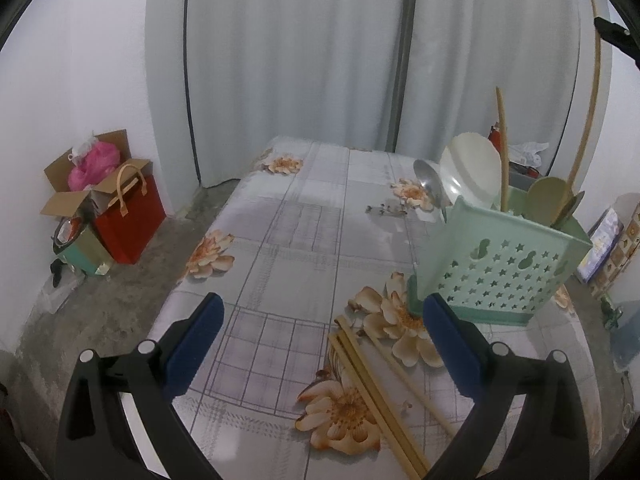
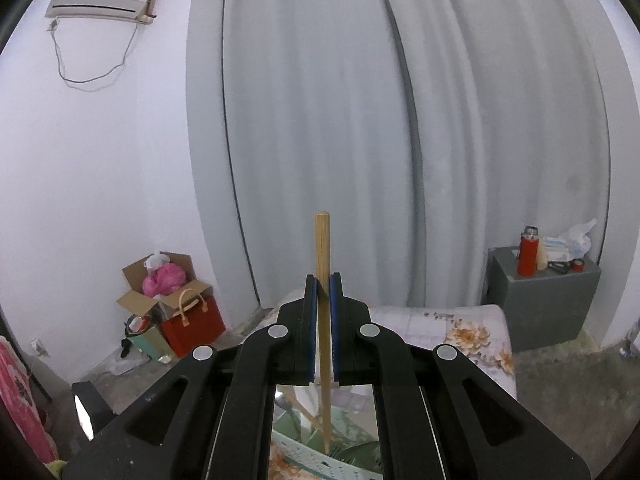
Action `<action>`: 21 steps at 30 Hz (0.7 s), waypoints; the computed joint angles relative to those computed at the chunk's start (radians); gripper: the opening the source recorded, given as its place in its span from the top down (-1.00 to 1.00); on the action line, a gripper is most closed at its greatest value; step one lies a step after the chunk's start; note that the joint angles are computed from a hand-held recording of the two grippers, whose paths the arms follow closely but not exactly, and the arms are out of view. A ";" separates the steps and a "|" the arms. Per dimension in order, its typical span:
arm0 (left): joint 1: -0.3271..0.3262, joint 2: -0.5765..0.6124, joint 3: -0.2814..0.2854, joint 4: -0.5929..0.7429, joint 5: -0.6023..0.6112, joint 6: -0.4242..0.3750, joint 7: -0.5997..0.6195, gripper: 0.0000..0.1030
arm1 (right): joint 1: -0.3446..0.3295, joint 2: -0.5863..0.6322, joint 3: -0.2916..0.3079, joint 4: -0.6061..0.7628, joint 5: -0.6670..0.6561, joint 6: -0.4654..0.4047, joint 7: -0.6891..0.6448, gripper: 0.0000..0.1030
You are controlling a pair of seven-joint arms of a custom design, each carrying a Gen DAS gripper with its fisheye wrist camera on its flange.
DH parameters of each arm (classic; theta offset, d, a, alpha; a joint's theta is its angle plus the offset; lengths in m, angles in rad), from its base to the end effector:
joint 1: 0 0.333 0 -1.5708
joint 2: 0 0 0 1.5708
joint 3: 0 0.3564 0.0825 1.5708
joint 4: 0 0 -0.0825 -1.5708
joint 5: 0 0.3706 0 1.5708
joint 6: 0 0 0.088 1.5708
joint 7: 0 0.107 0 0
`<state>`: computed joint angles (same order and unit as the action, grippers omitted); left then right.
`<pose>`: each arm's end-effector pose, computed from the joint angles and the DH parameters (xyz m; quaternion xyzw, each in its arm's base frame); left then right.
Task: Organize utensils
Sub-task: 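Lower the chopstick into the basket and open the right tool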
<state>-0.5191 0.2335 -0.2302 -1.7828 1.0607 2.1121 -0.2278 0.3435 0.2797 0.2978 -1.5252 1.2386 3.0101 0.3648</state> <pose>0.5044 -0.3966 0.5001 -0.7837 0.4517 -0.2419 0.3510 0.6000 0.3205 0.6443 -0.7052 0.3570 -0.1938 0.5811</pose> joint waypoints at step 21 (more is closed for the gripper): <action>-0.011 -0.015 -0.030 -0.159 -0.055 0.109 -0.068 -0.89 | 0.053 0.143 -0.128 0.060 -0.613 -0.248 0.597 0.89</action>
<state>-0.5304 0.2185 -0.2600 -1.9422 1.0056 2.2207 -0.2958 0.3964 0.4225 0.1702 -1.4654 0.6258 2.7616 0.9622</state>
